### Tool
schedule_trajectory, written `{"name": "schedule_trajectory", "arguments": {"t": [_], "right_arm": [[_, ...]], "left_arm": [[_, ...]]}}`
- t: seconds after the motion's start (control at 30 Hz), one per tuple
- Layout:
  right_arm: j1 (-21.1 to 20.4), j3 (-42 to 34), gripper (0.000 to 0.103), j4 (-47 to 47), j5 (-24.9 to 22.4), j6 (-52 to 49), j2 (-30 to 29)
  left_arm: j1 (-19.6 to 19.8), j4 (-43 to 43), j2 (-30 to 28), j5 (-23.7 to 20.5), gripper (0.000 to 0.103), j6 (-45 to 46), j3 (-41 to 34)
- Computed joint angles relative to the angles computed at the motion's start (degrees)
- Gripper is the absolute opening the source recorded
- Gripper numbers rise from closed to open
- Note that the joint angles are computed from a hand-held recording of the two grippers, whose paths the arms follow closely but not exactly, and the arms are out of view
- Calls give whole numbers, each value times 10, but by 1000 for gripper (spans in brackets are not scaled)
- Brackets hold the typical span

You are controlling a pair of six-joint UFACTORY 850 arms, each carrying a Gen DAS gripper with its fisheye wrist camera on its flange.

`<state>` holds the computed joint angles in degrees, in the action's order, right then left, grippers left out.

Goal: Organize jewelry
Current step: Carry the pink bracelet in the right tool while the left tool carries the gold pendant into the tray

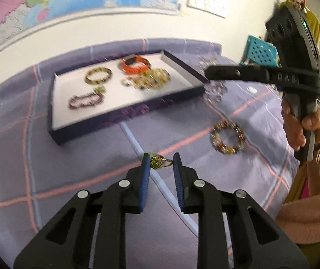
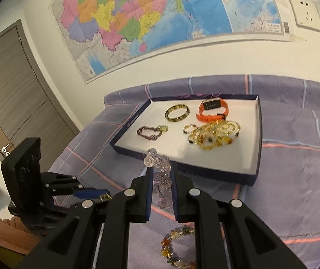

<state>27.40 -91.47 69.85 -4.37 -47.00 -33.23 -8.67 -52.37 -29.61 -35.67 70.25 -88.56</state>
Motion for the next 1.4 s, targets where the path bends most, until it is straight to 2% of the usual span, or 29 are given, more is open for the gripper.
{"name": "schedule_trajectory", "arguments": {"t": [0.37,0.7,0.8,0.97,1.1,1.4], "right_arm": [[-10,-23,13,-16,3,18,-11],[-13,-44,13,-97,-1,95,-25],[-15,-52,13,-141,-5,138,-30],[-17,-69,13,-281,-8,277,-41],[-19,-87,13,-350,-18,344,-53],[-24,-115,13,-401,-31,395,-72]], "left_arm": [[4,20,-38,20,22,-67,-84],[0,45,-67,25,22,-107,-133],[-1,50,-74,24,22,-116,-145],[-2,60,-87,25,22,-130,-162],[-2,77,-99,25,22,-152,-180],[-2,99,-120,19,22,-180,-214]]}}
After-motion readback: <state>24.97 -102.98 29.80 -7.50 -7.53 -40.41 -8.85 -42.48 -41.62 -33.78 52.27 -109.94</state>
